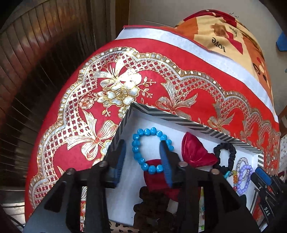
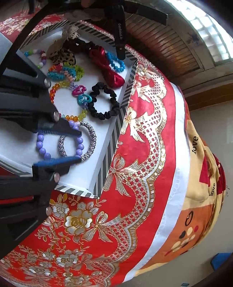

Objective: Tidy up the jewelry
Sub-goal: 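Open both tools to release the blue and purple bracelets in the tray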

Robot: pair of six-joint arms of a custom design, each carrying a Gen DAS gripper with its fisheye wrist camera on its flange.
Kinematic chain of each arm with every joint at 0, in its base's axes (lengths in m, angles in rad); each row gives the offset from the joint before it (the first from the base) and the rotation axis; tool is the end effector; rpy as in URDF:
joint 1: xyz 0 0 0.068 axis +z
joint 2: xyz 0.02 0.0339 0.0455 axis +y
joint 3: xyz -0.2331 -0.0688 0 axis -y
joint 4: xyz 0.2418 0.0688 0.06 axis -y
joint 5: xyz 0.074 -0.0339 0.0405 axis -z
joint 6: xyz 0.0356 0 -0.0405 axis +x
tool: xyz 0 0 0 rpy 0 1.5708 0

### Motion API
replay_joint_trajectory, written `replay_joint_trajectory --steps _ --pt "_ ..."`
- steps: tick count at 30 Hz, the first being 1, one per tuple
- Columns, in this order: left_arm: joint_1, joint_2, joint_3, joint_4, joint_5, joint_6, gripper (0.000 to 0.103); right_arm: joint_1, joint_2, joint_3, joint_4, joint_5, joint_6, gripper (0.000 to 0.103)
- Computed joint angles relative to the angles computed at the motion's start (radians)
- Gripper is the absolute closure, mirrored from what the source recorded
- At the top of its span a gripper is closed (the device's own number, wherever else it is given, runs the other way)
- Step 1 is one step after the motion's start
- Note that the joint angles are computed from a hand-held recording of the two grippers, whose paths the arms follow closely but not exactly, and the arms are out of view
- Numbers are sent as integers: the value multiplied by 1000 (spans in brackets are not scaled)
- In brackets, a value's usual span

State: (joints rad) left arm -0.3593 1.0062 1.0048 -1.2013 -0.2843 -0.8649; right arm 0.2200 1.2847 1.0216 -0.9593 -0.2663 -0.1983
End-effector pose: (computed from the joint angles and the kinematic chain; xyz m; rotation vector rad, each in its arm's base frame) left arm 0.1683 -0.0526 0.2692 -0.7394 2.5768 0.0273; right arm 0.2325 0.0616 0.2303 -0.6397 2.6990 0.3767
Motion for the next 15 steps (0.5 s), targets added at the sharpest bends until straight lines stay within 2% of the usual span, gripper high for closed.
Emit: replay_joint_trajectory --steps 4,15 --pt "-81 -32 8 -44 -53 -64 53 0 -41 2 -27 -21 15 78" --pt "-384 -19 103 -235 -219 -323 53 44 -177 -36 -94 -34 109 74"
